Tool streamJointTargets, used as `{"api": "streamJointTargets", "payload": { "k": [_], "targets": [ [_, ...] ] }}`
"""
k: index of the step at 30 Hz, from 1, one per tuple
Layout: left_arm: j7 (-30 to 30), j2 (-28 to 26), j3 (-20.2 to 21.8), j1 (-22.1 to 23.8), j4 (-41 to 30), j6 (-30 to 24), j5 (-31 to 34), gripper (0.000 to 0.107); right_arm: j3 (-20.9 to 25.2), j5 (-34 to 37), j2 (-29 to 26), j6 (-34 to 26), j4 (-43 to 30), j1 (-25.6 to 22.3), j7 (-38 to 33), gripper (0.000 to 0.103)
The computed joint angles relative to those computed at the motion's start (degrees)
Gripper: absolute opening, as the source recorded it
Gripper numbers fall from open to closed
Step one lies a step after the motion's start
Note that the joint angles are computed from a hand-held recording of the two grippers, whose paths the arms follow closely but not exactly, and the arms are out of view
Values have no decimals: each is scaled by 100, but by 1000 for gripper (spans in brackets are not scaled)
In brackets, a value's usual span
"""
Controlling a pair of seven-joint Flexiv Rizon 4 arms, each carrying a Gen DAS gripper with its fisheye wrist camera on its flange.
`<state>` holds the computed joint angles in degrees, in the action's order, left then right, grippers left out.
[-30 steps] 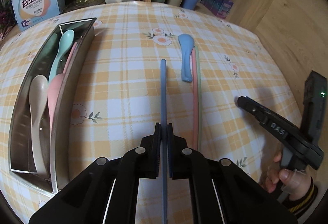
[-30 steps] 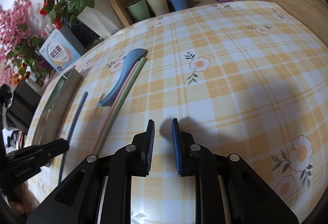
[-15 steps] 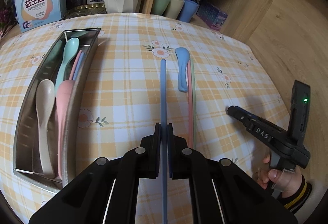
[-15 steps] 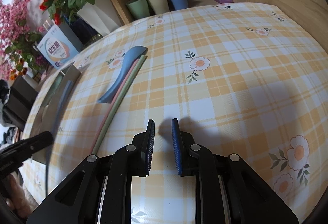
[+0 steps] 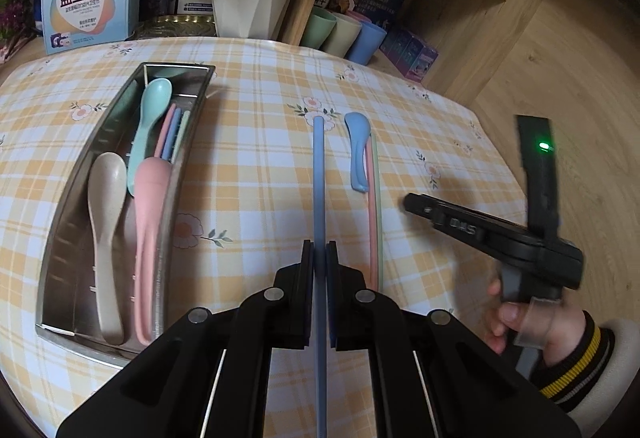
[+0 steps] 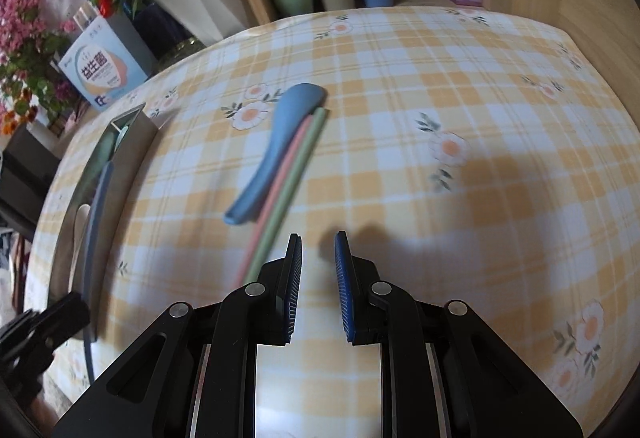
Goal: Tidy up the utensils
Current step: 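Grasp the pale green chopstick with the right gripper while the left holds the blue chopstick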
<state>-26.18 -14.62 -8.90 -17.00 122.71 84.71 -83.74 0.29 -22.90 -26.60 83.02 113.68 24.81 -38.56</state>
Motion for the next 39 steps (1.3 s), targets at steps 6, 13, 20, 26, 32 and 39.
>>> {"api": "streamJointTargets", "payload": {
  "k": [6,13,20,26,32,39],
  "targets": [
    [260,73,84,-38,15,-57,-385,6,49,-4,-229,-483,-452,108,119,18],
    [172,61,154,-16,27,-192,-361,6,-78,-228,-278,-741,-587,252,441,18],
    [211,87,148,-23,45,-217,-347,6,-223,-693,-268,-1244,-701,374,742,18],
    [92,76,150,-6,62,-226,-245,6,-209,-1226,-170,-1548,-630,379,766,16],
    [23,86,137,14,79,-224,-173,6,-93,-1314,-169,-1534,-600,219,864,17],
    [4,116,139,23,111,-197,-199,6,-81,-1213,-298,-1363,-633,144,909,15]
  ]
}}
